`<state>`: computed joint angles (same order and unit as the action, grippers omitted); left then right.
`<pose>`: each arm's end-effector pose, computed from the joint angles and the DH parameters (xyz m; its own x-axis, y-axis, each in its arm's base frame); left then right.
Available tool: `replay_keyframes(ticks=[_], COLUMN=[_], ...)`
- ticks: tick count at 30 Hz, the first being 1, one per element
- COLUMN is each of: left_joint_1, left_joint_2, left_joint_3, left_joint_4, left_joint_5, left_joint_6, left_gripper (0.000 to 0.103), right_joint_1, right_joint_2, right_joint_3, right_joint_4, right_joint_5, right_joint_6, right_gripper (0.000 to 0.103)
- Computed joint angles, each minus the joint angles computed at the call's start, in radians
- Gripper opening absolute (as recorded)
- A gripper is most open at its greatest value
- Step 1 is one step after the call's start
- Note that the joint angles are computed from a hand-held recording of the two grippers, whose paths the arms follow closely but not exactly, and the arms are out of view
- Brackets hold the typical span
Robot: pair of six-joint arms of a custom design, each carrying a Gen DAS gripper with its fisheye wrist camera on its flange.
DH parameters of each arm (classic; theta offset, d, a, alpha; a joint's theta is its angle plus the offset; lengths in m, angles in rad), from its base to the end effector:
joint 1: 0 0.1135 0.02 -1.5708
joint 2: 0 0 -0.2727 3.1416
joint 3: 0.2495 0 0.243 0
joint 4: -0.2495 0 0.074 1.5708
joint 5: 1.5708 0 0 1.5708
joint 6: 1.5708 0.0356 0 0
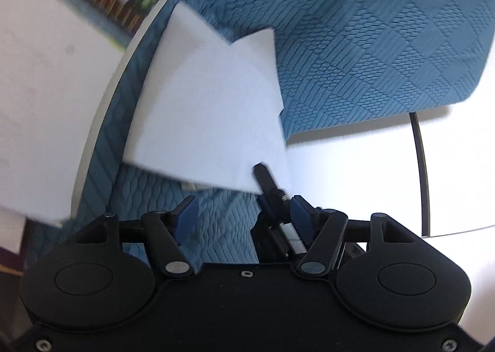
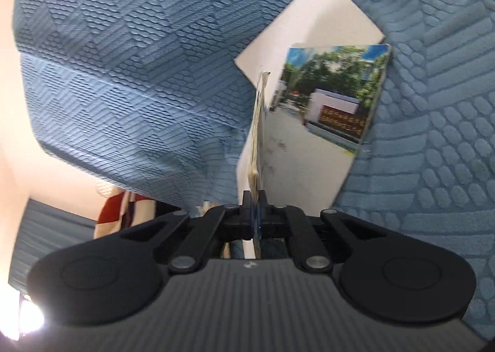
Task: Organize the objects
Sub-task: 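Lift the white sheet and carry it toward the paperback stack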
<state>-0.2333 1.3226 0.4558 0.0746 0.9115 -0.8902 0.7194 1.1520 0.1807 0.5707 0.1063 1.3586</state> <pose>0.2060 -0.0779 0.1690 -0.9656 -0.2599 -0.0046 -0.1093 0.4222 -0.8999 0.1471 0.1238 0.1594 -0.6304 0.7400 -0.2344 0.1642 0.4223 0.8915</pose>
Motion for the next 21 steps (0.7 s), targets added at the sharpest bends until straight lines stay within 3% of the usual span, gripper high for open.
replay_keyframes(ticks=[10, 16, 21], left_joint_1=[-0.015, -0.009, -0.029], left_joint_2=[0.085, 0.114, 0.081], left_joint_3=[-0.150, -0.159, -0.147], left_joint_4=[0.315, 0.381, 0.313], left_joint_5=[-0.015, -0.039, -0.078], left_joint_6=[-0.288, -0.337, -0.307], left_gripper=[0.064, 0.063, 0.055], right_joint_1=[-0.002, 0.034, 0.104], right_joint_2=[-0.092, -0.198, -0.338], right_joint_3=[-0.054, -0.083, -0.092], right_joint_4=[0.016, -0.072, -0.222], right_joint_5=[-0.002, 0.017, 0.105], right_joint_6=[0.075, 0.105, 0.140], right_gripper=[0.005, 0.004, 0.004])
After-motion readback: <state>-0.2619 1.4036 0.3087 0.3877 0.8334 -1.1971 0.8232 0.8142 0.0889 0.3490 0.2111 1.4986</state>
